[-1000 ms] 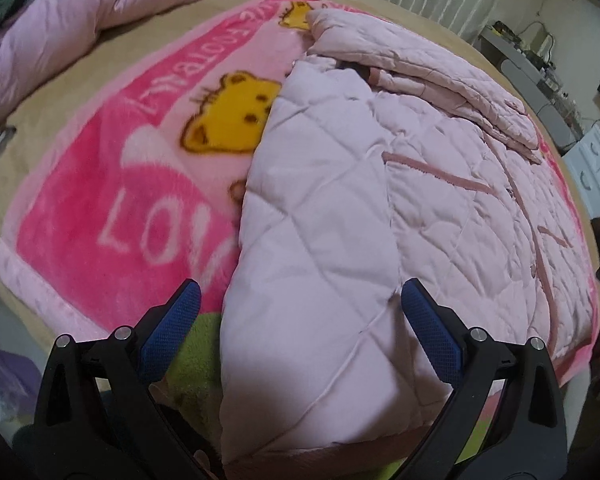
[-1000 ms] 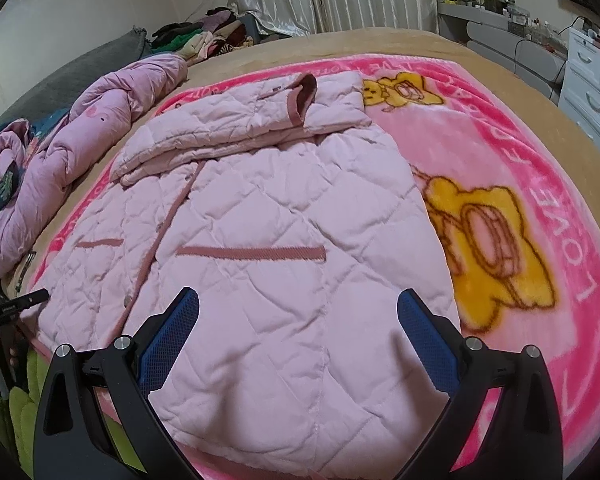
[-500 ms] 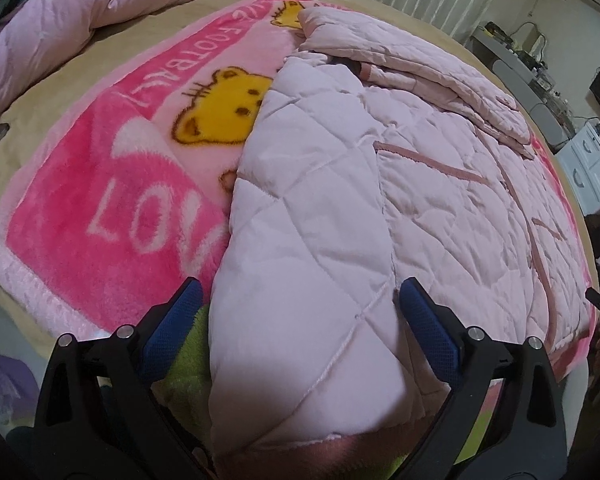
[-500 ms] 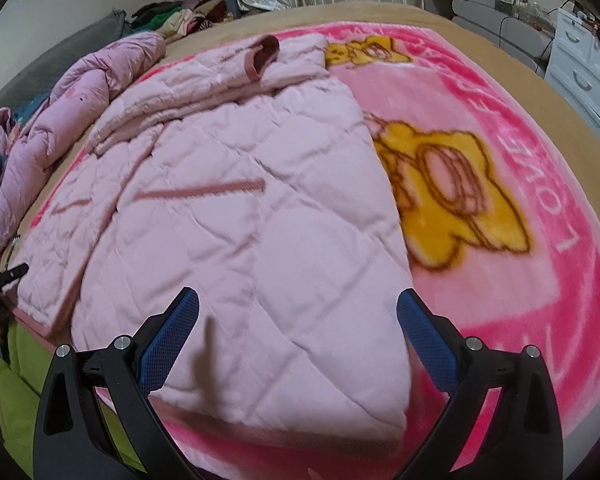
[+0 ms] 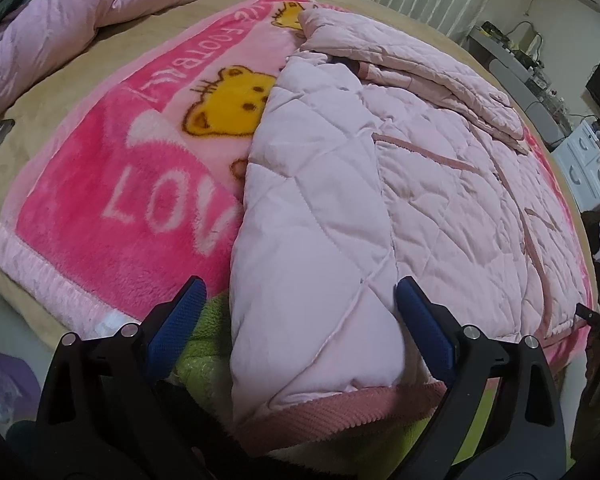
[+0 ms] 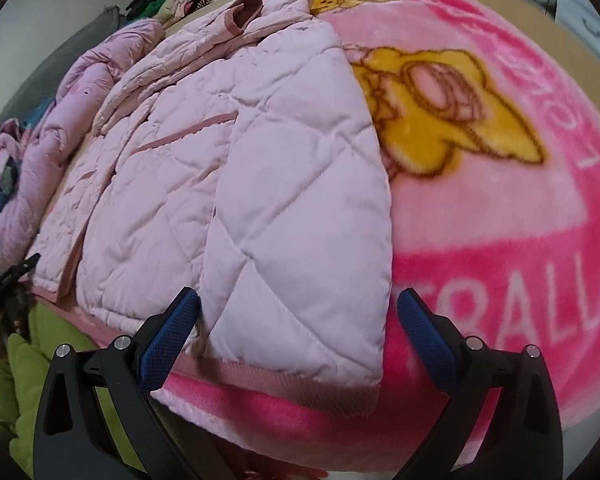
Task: Fold large clothes
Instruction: 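Grasp the ribbed hem with the right tool while the left tool grasps it too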
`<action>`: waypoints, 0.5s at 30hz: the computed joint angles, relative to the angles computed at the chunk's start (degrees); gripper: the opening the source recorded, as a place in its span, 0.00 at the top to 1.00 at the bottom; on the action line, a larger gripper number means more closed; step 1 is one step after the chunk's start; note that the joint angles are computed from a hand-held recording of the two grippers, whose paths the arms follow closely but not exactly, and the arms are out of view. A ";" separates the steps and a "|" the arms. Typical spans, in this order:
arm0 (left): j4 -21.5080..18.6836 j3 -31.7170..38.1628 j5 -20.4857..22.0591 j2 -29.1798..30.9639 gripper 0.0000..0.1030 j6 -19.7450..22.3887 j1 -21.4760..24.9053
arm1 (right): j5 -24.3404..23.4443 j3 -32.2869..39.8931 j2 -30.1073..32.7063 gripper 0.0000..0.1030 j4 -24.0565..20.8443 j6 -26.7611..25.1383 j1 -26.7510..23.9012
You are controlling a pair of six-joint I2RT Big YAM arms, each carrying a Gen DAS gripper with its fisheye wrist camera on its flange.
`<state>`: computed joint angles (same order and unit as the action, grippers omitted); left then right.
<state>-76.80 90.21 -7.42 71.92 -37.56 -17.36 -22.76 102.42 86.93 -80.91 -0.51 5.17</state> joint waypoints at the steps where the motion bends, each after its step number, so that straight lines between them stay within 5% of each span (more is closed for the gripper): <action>1: -0.15 0.07 -0.12 -0.03 0.12 -0.11 0.00 | -0.88 -0.15 -0.12 0.05 -0.12 -0.11 -0.13; 7: -1.01 0.60 -0.89 -1.32 0.09 -1.92 -0.03 | -5.46 -3.11 -2.07 0.21 1.99 1.53 -0.58; 9: -1.91 0.79 -0.14 -1.16 0.09 -2.44 0.49 | -7.80 -3.50 -2.61 0.52 3.92 3.07 -1.27; 15: -0.53 -0.05 1.97 -0.60 0.09 -2.21 1.14 | -11.19 -2.48 -3.85 0.78 9.17 4.91 -1.41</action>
